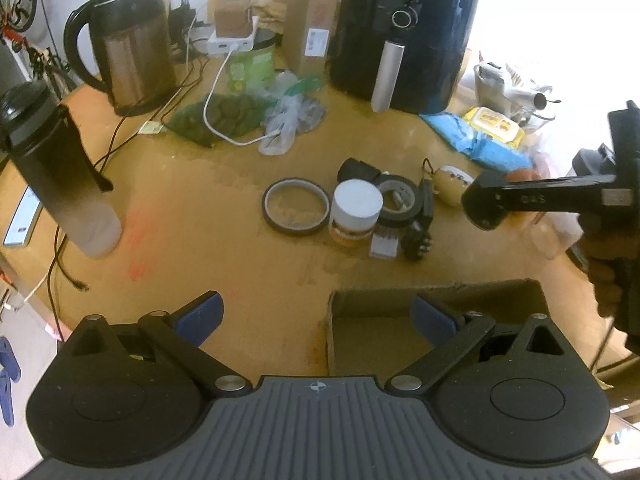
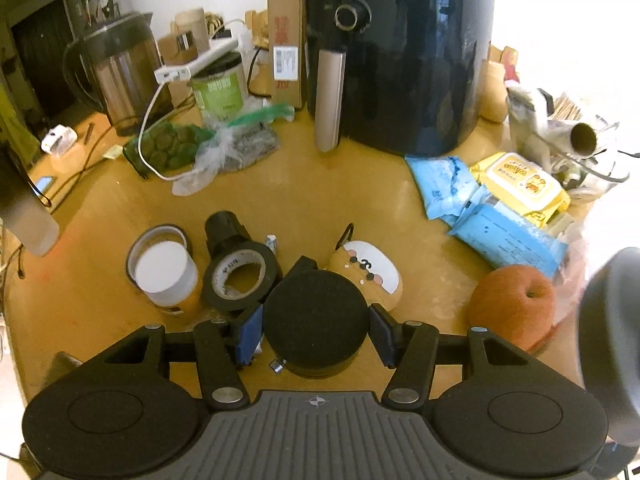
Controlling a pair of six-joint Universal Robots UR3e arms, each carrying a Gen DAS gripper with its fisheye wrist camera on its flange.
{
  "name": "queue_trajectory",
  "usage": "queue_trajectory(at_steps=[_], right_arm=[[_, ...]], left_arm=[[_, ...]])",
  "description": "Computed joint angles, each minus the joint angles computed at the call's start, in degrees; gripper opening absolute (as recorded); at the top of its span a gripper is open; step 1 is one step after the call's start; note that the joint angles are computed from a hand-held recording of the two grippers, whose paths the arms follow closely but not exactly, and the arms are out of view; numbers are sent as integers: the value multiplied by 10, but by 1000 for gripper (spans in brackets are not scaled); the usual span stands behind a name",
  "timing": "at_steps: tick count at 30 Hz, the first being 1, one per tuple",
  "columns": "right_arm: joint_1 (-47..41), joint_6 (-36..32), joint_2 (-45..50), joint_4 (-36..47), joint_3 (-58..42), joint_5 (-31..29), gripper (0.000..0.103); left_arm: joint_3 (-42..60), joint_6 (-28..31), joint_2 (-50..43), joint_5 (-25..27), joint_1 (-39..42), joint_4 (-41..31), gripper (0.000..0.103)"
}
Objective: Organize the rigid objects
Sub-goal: 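Grasp the white-lidded jar with the left tool while the right tool holds the black cap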
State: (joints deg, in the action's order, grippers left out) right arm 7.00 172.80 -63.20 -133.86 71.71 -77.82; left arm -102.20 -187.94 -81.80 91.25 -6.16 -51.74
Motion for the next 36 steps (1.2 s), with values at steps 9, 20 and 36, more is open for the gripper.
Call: queue_trajectory(at_steps=[9,20,36], right_arm=[[-21,26,-82,-12,73,15,59],[-35,49,-153,-14,134,30,59],[-54,86,-241,-24,206,33,59]], left_arm=[[33,24,-47,-10,2,19,103],[80,62,-107,-41,12,45,102],[146,117,-220,-44,2,86,86]])
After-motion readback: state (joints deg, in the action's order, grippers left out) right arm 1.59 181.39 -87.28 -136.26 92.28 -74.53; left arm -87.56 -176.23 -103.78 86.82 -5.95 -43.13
